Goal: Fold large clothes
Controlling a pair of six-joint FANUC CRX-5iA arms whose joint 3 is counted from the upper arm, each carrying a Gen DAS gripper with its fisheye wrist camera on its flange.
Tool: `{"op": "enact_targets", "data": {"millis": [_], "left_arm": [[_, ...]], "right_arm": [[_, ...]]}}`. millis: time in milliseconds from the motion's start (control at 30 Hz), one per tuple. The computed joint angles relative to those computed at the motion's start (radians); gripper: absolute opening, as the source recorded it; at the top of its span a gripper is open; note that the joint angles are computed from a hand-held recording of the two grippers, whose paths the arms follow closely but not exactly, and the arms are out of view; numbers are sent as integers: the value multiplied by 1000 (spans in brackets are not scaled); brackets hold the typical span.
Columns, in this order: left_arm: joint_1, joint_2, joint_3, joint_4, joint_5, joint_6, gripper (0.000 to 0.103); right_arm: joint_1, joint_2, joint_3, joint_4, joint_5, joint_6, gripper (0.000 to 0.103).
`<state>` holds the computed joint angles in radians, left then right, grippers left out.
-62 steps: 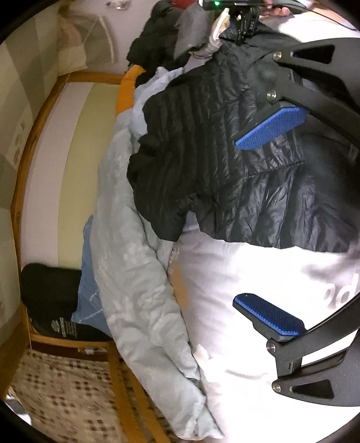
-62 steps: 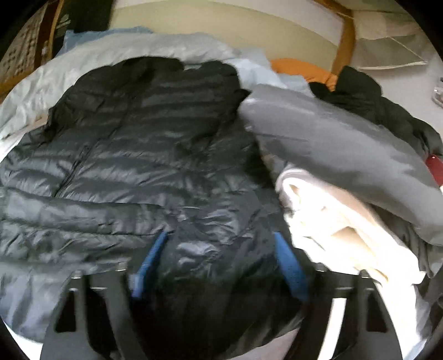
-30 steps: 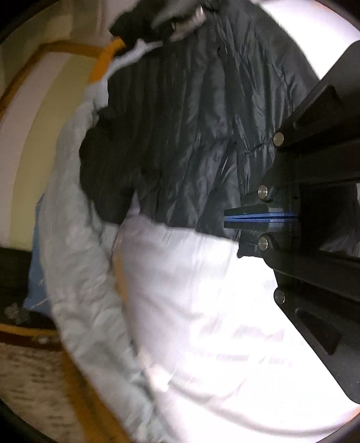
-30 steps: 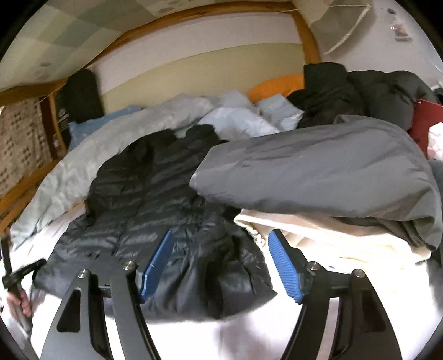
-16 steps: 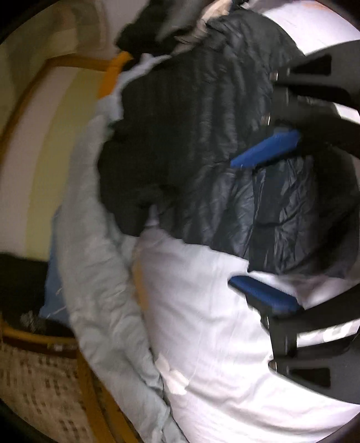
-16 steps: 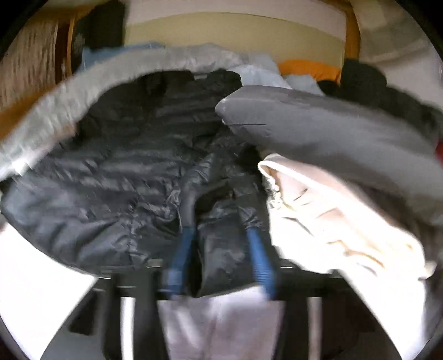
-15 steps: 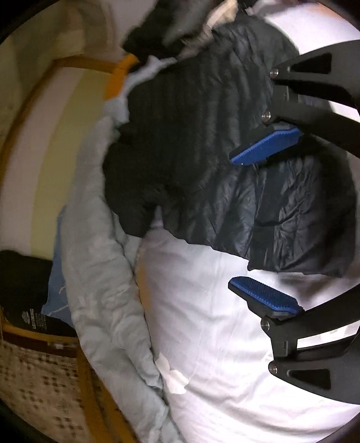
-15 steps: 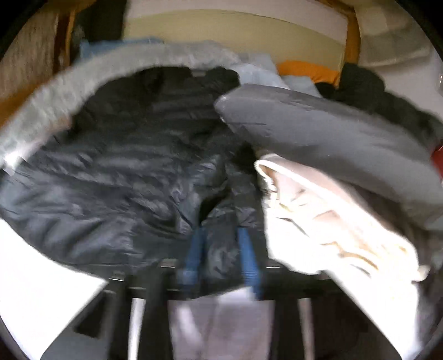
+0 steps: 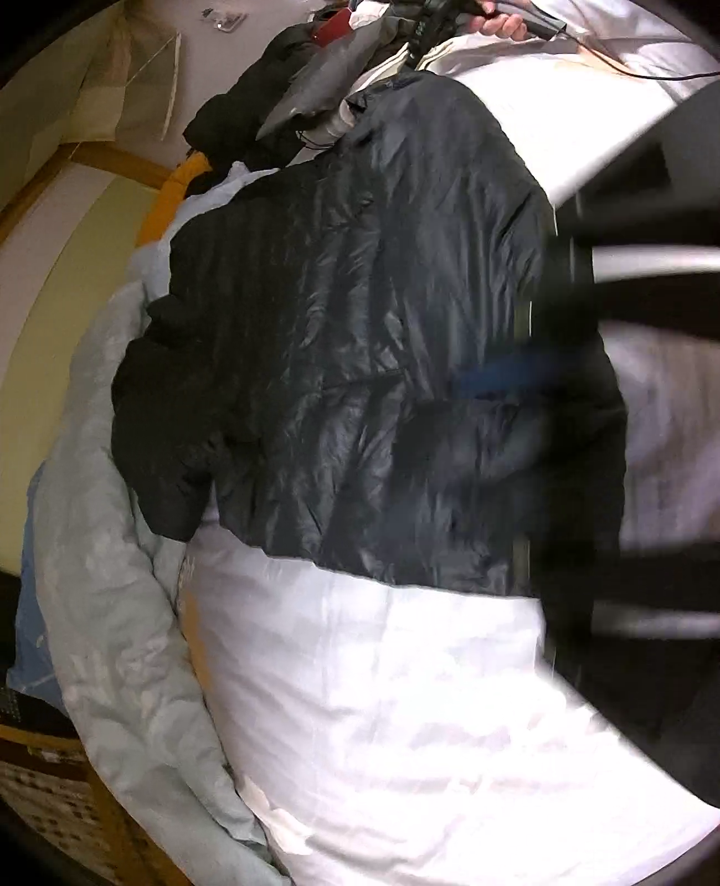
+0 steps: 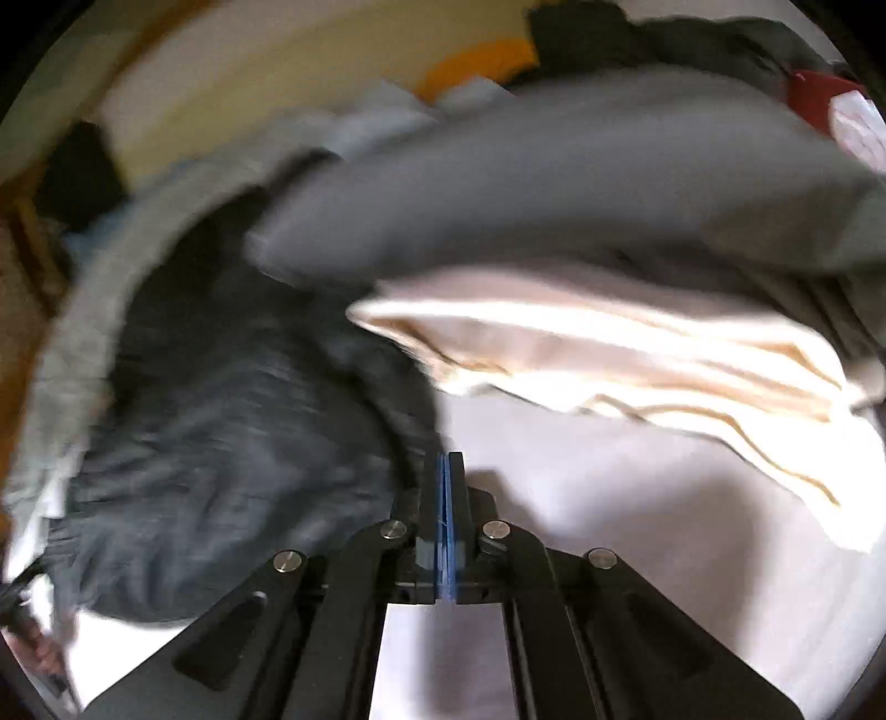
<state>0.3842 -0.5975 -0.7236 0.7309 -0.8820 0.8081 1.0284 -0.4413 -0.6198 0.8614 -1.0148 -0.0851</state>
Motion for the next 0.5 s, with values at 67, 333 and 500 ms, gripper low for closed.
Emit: {"op": "enact_targets", "data": {"millis": [67, 333, 500], "left_arm": [[-30, -60, -48, 51, 115, -31, 6], [-195, 4, 90, -376, 426, 248, 6], [-170, 135, 132, -352, 282, 231, 8]], "right_arm": [[17, -7, -9, 52, 5, 21, 10], [9, 63, 45, -34, 102, 229, 74], [-11, 176, 83, 10, 53, 218, 40]]}}
